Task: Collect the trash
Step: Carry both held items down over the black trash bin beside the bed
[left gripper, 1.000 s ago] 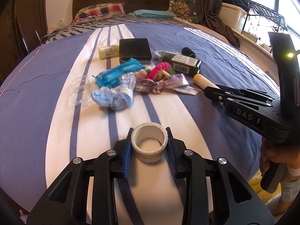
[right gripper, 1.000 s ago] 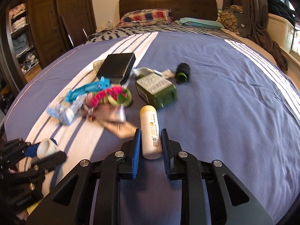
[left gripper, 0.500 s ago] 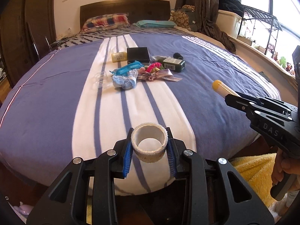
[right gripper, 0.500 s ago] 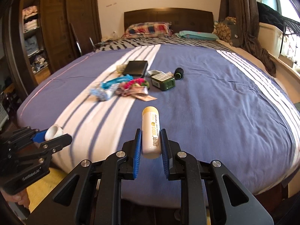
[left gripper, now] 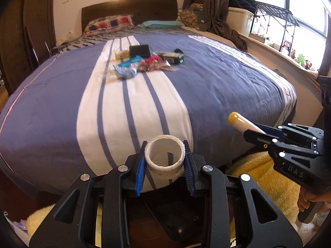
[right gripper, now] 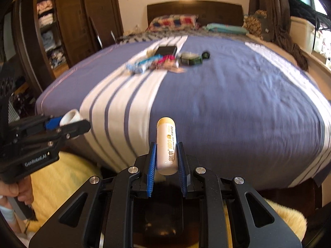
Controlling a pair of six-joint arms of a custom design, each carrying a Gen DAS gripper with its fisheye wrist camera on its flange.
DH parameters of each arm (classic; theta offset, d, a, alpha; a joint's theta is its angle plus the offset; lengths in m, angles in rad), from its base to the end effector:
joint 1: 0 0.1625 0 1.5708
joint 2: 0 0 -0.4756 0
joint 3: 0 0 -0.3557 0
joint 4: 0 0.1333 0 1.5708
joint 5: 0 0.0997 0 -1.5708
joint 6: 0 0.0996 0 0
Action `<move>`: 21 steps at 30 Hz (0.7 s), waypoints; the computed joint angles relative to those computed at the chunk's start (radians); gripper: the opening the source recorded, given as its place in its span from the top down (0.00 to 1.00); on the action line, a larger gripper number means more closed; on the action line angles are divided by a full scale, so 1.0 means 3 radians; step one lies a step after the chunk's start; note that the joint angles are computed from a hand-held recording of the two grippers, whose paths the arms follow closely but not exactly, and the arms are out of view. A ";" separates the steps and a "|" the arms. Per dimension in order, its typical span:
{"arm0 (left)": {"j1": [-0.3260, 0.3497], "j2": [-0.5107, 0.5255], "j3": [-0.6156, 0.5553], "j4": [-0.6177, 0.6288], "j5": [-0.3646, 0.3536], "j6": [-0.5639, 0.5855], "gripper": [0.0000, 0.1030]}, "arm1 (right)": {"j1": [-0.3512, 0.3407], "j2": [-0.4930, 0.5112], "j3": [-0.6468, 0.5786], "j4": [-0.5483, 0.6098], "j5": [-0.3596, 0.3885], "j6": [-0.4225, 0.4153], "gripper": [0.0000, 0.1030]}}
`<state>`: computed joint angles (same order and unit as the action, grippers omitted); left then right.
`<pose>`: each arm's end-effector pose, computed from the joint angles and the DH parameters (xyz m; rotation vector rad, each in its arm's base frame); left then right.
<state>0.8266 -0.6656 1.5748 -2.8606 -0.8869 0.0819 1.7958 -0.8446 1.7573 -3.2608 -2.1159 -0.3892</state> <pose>-0.3392 -0.6581 0.1409 0.8514 2.3720 -0.7490 0.2278 -0.6292 0.2459 0.4621 -2.3627 0.9213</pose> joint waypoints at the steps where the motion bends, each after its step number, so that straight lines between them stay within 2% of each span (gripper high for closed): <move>1: 0.0006 0.0005 0.0012 0.0030 -0.0020 -0.0029 0.70 | -0.0027 -0.0015 0.0033 0.0061 0.0022 0.0053 0.80; 8: 0.0150 0.0078 0.0057 0.0490 -0.0207 -0.0309 0.70 | -0.0155 0.0047 0.0059 0.0341 -0.0023 0.0253 0.80; 21: 0.0460 0.0377 -0.0199 0.1254 -0.0644 -0.0576 0.70 | -0.0478 0.0236 -0.0026 0.1205 0.0156 0.0742 0.80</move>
